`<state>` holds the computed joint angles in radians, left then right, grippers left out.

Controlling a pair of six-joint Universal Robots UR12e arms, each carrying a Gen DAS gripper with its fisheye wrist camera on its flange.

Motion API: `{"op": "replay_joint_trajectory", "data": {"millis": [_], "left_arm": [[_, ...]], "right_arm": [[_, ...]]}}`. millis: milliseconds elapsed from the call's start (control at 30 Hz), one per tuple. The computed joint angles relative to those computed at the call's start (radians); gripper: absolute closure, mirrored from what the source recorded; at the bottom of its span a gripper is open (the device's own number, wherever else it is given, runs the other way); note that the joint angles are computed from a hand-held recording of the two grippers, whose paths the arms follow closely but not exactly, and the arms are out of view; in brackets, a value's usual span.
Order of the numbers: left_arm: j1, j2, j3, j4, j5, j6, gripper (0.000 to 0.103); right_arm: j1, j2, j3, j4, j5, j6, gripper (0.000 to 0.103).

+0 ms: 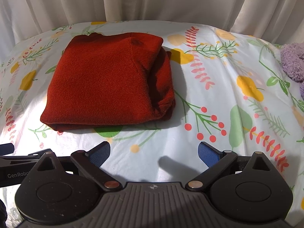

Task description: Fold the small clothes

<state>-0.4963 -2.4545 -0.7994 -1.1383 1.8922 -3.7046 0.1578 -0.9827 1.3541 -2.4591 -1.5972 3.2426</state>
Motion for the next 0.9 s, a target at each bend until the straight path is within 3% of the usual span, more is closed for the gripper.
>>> {"op": "replay_joint_trajectory", "data": {"millis": [900], "left_arm": [[0.003, -0.023, 0.04, -0.022, -0.007, 0.014, 0.002]], "right_arm": [[-0.002, 0.012, -0.021, 0.013, -0.002, 0.004, 0.004]]}}
